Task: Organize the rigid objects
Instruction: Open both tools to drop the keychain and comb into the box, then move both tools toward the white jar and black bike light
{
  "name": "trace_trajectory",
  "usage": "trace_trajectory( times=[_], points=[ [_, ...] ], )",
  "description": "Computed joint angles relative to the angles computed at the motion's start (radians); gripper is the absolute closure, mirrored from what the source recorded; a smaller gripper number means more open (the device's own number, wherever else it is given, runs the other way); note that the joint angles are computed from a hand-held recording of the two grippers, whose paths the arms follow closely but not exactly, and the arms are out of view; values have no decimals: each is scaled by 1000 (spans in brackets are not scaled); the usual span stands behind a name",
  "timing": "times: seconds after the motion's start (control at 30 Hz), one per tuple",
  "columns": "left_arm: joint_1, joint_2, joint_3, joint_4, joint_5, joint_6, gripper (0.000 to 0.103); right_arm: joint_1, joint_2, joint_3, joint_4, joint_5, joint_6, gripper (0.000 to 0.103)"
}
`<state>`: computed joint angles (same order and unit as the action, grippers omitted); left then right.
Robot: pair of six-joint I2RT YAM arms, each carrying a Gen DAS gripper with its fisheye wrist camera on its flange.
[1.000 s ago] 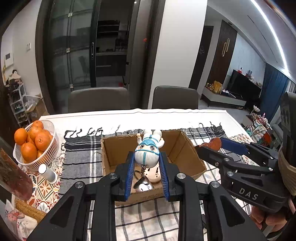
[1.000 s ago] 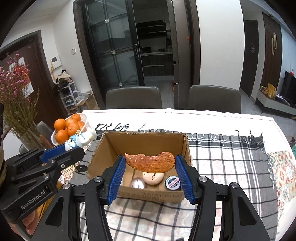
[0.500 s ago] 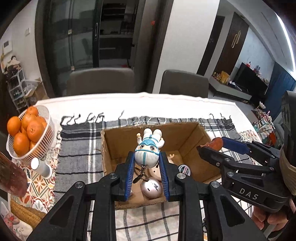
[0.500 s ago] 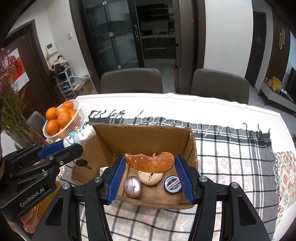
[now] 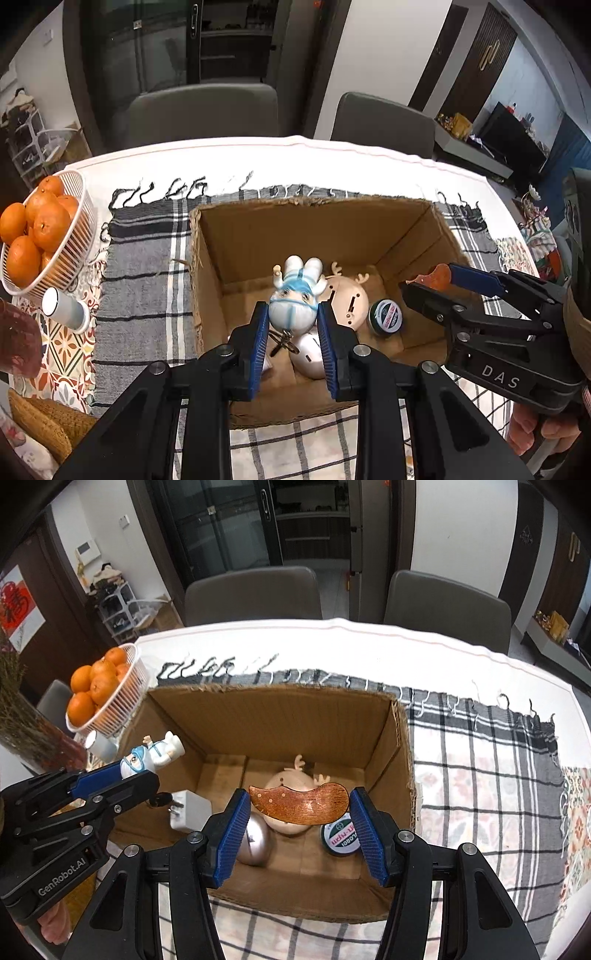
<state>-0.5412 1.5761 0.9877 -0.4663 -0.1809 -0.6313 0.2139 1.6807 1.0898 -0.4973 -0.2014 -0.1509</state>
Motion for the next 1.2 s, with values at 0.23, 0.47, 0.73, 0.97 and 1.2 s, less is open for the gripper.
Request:
trace_trajectory(
  times=[0.23, 0.47, 0.73, 0.97, 1.2],
  points=[
    [-26, -6, 8, -36, -57, -6, 66, -2, 9, 4, -23, 7, -10, 43],
    [-80, -69, -21, -60, -116, -49, 63, -8, -68, -50, -11, 18, -14, 43],
    [-198, -152, -38, -124, -196, -137, 61, -41, -226, -142, -12, 7, -23, 43],
    [-339, -202, -23, -186, -280, -209, 60, -96, -389, -215, -71, -33, -71, 43],
    [-466, -216, -23, -184, -319, -271, 58, -183, -544, -268, -150, -92, -147, 43]
  ],
)
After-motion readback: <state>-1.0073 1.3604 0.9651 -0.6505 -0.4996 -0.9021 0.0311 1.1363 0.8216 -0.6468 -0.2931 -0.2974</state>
